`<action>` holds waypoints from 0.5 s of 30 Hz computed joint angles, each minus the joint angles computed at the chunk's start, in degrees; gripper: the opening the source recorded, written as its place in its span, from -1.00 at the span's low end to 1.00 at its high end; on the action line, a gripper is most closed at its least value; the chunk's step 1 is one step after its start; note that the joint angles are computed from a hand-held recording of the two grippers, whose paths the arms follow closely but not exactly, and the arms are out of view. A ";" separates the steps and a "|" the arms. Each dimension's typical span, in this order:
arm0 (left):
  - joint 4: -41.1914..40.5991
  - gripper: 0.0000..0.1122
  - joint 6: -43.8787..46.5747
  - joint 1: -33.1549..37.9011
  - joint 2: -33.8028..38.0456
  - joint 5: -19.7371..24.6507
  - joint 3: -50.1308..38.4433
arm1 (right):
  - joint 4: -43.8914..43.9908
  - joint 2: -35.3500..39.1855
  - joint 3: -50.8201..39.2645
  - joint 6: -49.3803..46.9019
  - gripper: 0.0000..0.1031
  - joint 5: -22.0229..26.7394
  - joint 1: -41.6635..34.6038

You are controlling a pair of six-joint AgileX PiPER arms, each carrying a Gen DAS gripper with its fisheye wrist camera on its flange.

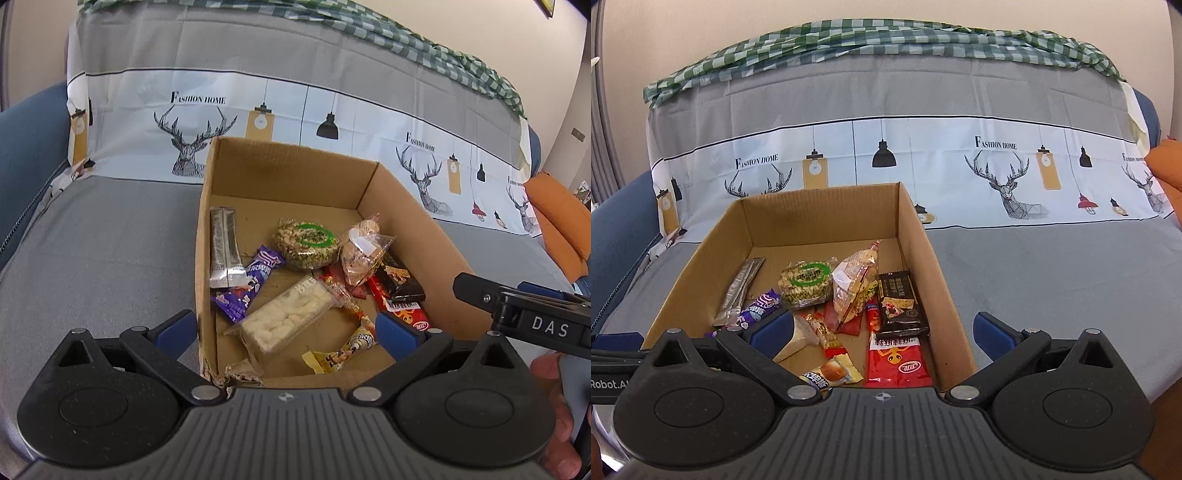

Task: Organize snacks

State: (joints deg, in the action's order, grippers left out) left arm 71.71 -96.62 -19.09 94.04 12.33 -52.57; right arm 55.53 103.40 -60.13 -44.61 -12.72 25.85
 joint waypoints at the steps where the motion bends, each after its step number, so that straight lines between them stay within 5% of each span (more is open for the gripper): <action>1: 2.23 0.83 -2.17 -0.19 -0.11 0.26 0.20 | -0.36 0.06 -0.06 0.21 0.99 -0.03 0.03; 15: 13.81 0.83 -13.13 -1.21 -1.04 0.87 1.75 | -1.38 0.11 0.00 -0.34 0.99 -0.63 0.72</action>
State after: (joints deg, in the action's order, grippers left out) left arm 85.52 -109.75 -20.30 92.99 13.20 -50.82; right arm 54.15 103.52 -60.14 -44.95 -13.35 26.57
